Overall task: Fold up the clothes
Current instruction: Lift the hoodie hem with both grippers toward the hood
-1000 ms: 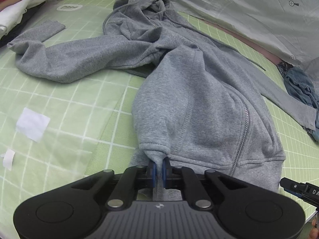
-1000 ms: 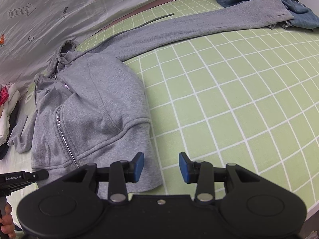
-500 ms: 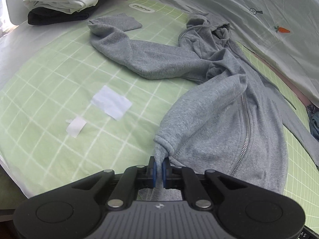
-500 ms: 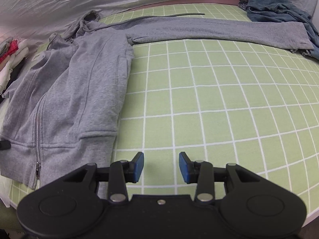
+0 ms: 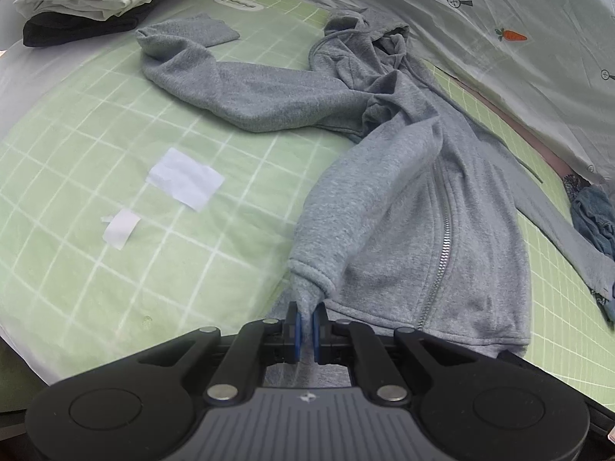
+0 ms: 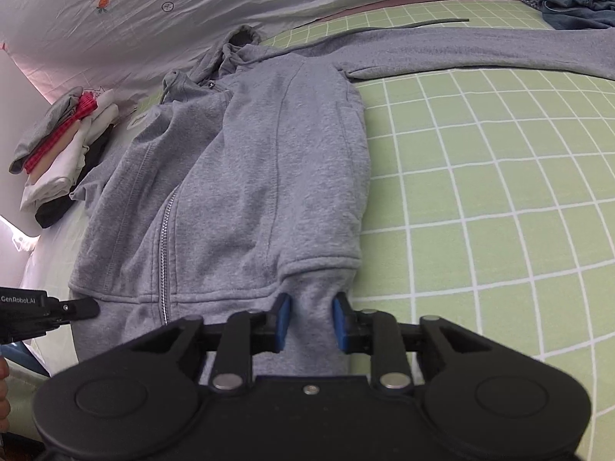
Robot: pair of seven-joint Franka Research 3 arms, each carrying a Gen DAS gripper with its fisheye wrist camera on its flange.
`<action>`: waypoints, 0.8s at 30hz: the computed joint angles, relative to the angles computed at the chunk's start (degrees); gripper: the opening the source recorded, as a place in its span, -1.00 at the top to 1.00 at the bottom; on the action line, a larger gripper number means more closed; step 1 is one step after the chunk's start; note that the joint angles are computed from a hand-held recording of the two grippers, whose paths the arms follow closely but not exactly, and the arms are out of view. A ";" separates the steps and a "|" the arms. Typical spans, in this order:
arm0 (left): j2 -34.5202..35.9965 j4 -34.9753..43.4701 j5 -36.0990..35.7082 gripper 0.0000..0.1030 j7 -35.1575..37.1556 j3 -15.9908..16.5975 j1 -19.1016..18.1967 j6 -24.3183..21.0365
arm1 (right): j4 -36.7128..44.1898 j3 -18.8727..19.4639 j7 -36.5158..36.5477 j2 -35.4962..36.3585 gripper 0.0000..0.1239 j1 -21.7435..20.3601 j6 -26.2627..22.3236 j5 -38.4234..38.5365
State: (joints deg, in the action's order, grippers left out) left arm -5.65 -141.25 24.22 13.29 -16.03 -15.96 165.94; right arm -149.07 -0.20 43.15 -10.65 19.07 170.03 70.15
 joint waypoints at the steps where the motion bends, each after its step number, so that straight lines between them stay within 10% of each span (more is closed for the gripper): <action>1: -0.31 0.23 -0.08 0.88 -0.45 0.10 0.12 0.88 | 0.28 -0.46 -1.21 -0.59 0.91 0.07 -0.54 1.03; 11: 6.25 15.78 20.31 0.88 -17.43 0.66 4.95 6.32 | 13.25 -3.75 -14.08 -1.58 0.93 -3.23 -4.22 15.62; 15: 14.22 26.32 18.29 0.88 -11.54 3.58 3.27 5.17 | 24.11 -2.33 -15.55 6.99 0.93 -6.10 -3.09 16.00; 19: 22.60 37.09 12.73 0.87 -4.20 5.24 2.77 1.97 | 36.54 -0.61 -7.46 18.69 0.93 -8.89 -2.75 7.01; 24: 34.41 51.56 -1.85 0.79 7.73 2.81 5.43 -8.88 | 51.41 -5.57 20.29 34.12 0.83 -5.56 -5.39 -21.17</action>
State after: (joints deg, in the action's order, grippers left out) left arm 28.76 -89.69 22.37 21.02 -13.22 -10.53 157.06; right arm -97.65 -5.77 63.44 23.47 13.51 164.64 48.98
